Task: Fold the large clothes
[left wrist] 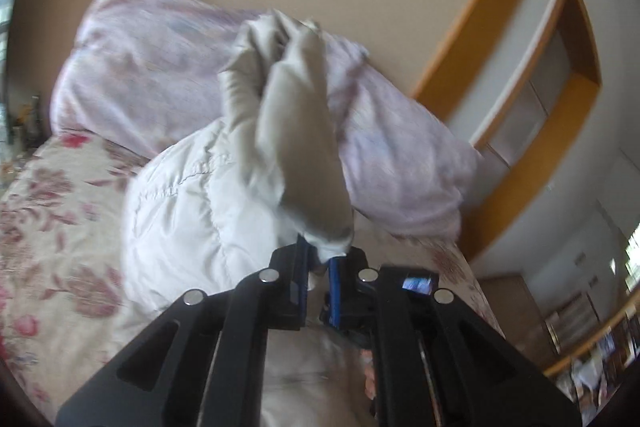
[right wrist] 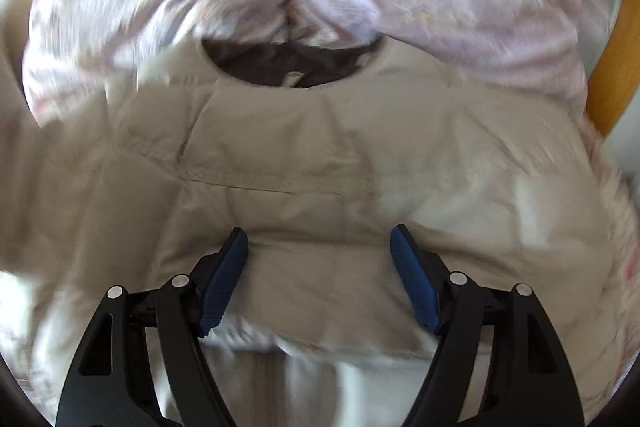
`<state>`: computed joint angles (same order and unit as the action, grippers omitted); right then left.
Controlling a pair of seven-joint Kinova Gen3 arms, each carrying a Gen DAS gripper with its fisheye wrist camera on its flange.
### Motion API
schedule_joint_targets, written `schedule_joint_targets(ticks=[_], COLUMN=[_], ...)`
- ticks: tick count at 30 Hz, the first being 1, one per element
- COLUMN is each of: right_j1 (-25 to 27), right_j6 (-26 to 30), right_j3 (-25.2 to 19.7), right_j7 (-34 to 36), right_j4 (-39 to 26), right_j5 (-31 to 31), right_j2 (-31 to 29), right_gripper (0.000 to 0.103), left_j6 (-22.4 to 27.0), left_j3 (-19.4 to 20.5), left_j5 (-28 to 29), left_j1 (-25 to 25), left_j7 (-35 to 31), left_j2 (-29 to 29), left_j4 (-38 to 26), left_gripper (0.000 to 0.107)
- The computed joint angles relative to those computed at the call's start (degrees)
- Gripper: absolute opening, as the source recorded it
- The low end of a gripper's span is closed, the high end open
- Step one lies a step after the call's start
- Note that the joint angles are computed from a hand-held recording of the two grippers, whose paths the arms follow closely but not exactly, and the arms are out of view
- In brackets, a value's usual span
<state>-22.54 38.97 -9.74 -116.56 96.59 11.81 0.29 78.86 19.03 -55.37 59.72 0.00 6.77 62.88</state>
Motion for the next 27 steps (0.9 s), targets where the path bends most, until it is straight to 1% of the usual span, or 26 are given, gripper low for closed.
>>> schedule_joint_targets(ticks=[1,2,3,4,5,6,8,9,10,11,12,13,14,15,16,17,18,19,20,22,23,24,25,26,27], right_j1=[0.61,2.03,4.48,6.23,8.70,10.66,14.42,16.20,16.93,17.25,18.18,18.85,20.47,21.08,20.65,19.16,16.61,13.95,11.30,5.99,3.33,0.68,-0.92,-1.45,-0.93], right_j6=[-0.62,-1.17,-1.80,-2.28,-2.84,-3.42,-3.92,-3.40,-3.00,-2.78,-2.71,-2.76,-2.94,-3.22,-3.55,-3.98,-4.53,-4.83,-5.14,-4.48,-3.75,-3.14,-2.84,-2.64,-3.13], right_j3=[1.47,1.89,1.32,1.06,0.62,0.28,0.08,0.09,0.59,1.47,1.29,1.32,0.63,0.59,1.57,3.23,5.63,8.05,9.98,13.85,15.50,16.69,17.27,16.78,15.27], right_j7=[1.13,2.23,3.06,3.47,4.20,5.19,7.63,8.21,9.02,10.01,10.50,10.88,12.12,13.38,15.54,17.86,20.19,22.52,24.85,29.51,31.84,34.17,36.50,38.83,40.74], right_j4=[1.12,2.28,3.67,4.87,6.23,7.18,8.67,8.98,8.89,8.92,9.01,9.15,9.28,9.64,9.83,10.17,10.37,10.53,10.52,9.60,8.90,8.20,7.69,7.15,6.92], right_j5=[-2.33,-3.75,-4.25,-4.05,-4.06,-4.65,-6.08,-6.43,-7.05,-7.75,-8.17,-8.43,-9.62,-10.88,-12.92,-14.93,-17.06,-19.07,-21.39,-25.52,-27.43,-29.13,-30.57,-32.03,-32.86], right_j2=[-1.81,-3.64,-5.83,-7.67,-9.70,-10.87,-12.76,-13.55,-13.75,-13.88,-14.03,-14.20,-14.40,-14.73,-15.12,-15.56,-16.12,-16.66,-17.24,-17.30,-17.14,-16.78,-16.29,-15.56,-14.81], right_gripper=[0.075,0.075,0.076,0.080,0.081,0.083,0.083,0.083,0.083,0.083,0.083,0.083,0.083,0.082,0.080,0.078,0.075,0.069,0.067,0.054,0.051,0.046,0.042,0.041,0.038], left_j6=[-1.24,-2.57,-4.02,-4.92,-5.94,-6.67,-6.87,-6.95,-6.67,-6.40,-6.56,-7.21,-8.13,-9.86,-11.48,-12.18,-11.94,-10.77,-8.67,-4.01,-1.68,0.65,2.98,5.31,7.64], left_j3=[0.06,-0.23,-0.68,-1.16,-1.55,-2.03,-2.95,-4.37,-4.72,-5.06,-4.66,-3.20,-2.06,-0.31,0.98,1.64,1.31,-0.09,-2.29,-7.56,-10.14,-12.79,-15.45,-18.10,-20.76], left_j5=[1.25,2.83,4.47,5.83,7.27,8.20,9.90,11.52,13.48,15.75,17.44,19.77,21.82,22.94,23.13,22.39,20.72,18.81,16.49,12.22,9.94,8.13,7.21,6.58,6.82], left_j1=[-0.58,-0.98,-1.19,-1.31,-1.45,-1.30,-0.92,-0.31,-0.69,-1.04,-1.66,-3.27,-4.67,-6.32,-7.23,-7.41,-6.52,-4.70,-2.05,3.13,5.78,7.85,9.66,11.74,13.12], left_j7=[-1.69,-3.70,-5.38,-6.66,-7.82,-8.36,-10.51,-11.88,-14.18,-15.96,-16.81,-17.41,-18.20,-18.53,-18.16,-17.38,-16.05,-14.79,-13.52,-11.62,-10.75,-9.90,-9.51,-8.80,-8.74], left_j2=[1.35,2.94,4.56,5.94,7.39,8.08,11.22,12.33,14.38,16.05,17.01,17.52,17.78,17.26,16.19,15.19,13.59,12.69,11.43,9.80,9.37,8.42,8.06,8.06,7.82], left_j4=[-1.34,-2.93,-4.18,-5.38,-6.35,-6.30,-8.12,-8.74,-10.42,-11.80,-12.18,-11.51,-10.90,-9.22,-7.25,-5.85,-4.40,-4.02,-3.60,-3.03,-2.41,-0.74,0.01,0.63,1.34], left_gripper=[0.008,0.008,0.008,0.008,0.008,0.008,0.009,0.009,0.010,0.017,0.021,0.031,0.044,0.049,0.062,0.074,0.078,0.084,0.087,0.089,0.089,0.089,0.089,0.089,0.089])
